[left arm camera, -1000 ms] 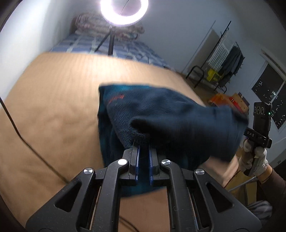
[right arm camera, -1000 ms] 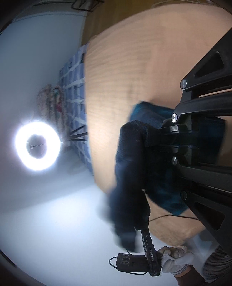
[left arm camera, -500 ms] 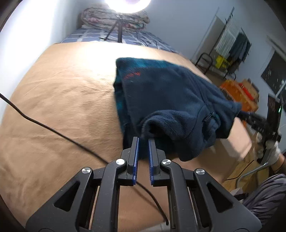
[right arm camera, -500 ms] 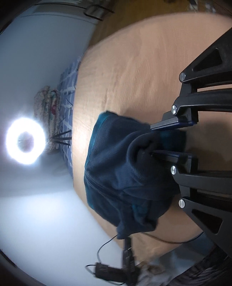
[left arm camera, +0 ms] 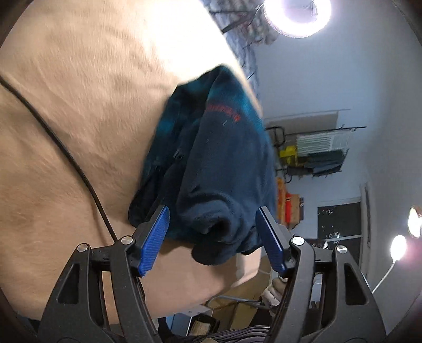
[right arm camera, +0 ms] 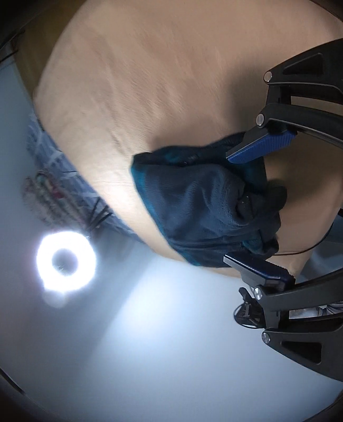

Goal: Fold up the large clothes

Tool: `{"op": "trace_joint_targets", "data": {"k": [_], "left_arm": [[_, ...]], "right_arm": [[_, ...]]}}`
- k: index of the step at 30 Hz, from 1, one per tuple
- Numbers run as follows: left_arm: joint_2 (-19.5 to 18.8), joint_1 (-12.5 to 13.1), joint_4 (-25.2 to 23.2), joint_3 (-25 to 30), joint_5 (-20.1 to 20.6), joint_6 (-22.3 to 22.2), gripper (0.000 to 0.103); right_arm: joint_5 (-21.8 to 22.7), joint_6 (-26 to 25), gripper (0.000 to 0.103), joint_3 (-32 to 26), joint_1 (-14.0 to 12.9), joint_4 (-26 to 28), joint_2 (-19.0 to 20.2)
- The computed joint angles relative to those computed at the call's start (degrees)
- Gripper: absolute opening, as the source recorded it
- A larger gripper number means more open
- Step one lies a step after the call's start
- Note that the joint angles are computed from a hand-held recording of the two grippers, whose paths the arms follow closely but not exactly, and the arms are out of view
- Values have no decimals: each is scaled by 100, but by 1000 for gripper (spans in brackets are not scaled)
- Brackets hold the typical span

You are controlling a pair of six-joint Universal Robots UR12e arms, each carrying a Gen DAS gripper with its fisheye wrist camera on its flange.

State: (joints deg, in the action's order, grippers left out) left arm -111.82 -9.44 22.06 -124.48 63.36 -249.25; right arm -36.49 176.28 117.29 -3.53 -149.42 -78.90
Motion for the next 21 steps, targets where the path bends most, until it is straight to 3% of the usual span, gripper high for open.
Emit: {"op": "trace_joint_targets", "data": {"k": [1,3,5,6,9,13,15,18,19,21], "left_arm": [[-63,-19,-78,54,-44,-41,67],[-112,-62,-221,106,32,-180,44],[-70,-103,-335,109,146,-151,13],[-41,-110,-345,128,125,-28,12],[184,-196,-462,134,388,389,11],[392,-240,-193,-12,517,445,10],[436,-308,-615,-37,738,694,10],[293,-341,-1342,35,794,877,10],[252,-357,-1375,37,833,907,10],[217,-398,-1279,35,910,917,10]], "right_arm": [[-70,-46,72,-35,63,52,43],[-112,-64,70,-93,154,200,137],[-129,37,53,-151,234,359,239],[-70,-21,28,-226,280,611,296],[-14,-344,6,-247,333,1025,240],[529,-914,4,-127,261,1270,-62],[531,-908,4,-51,219,1130,-123],[-65,-723,3,-90,299,1142,-4],[-566,-688,3,-123,384,1164,65],[-926,-707,3,-126,430,1215,151]]}}
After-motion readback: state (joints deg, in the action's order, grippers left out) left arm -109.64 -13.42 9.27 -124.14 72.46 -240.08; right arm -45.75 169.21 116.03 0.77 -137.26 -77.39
